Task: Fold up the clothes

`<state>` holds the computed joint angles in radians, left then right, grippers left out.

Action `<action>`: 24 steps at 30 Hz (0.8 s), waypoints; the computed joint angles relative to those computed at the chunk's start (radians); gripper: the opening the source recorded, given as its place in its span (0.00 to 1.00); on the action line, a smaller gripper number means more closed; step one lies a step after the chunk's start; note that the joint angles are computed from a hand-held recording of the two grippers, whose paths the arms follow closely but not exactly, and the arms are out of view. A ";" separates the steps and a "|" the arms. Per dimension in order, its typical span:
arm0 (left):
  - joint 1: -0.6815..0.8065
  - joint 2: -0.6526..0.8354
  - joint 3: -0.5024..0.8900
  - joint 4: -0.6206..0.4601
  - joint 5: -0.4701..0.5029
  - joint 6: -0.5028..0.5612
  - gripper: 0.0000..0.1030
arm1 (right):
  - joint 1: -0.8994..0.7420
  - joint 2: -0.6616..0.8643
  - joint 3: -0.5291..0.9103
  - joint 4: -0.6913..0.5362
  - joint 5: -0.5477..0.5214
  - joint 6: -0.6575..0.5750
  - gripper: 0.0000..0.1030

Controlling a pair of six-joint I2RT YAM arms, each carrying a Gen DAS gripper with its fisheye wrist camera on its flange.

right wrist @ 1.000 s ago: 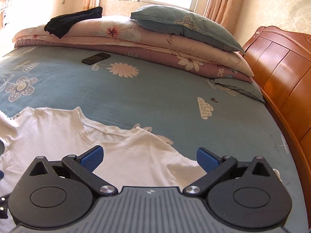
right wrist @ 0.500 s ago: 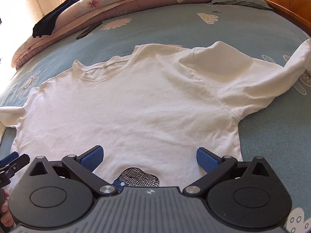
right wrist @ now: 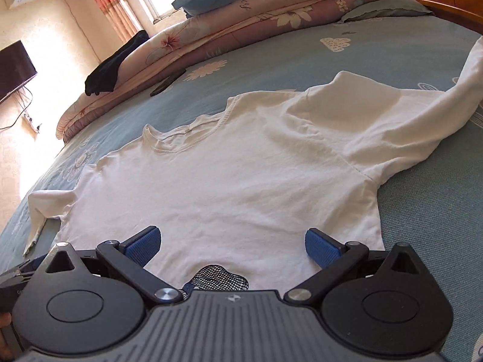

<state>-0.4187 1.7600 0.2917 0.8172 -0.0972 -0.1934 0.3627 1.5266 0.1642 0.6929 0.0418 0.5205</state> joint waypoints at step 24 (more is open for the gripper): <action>0.025 -0.423 -0.064 -0.475 -0.042 0.105 0.99 | 0.136 -0.008 0.132 -0.322 0.187 -0.190 1.00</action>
<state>-0.3940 1.3373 0.2279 0.3418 -0.1394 -0.0885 0.4985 1.5189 0.2963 0.3707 0.2286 0.3309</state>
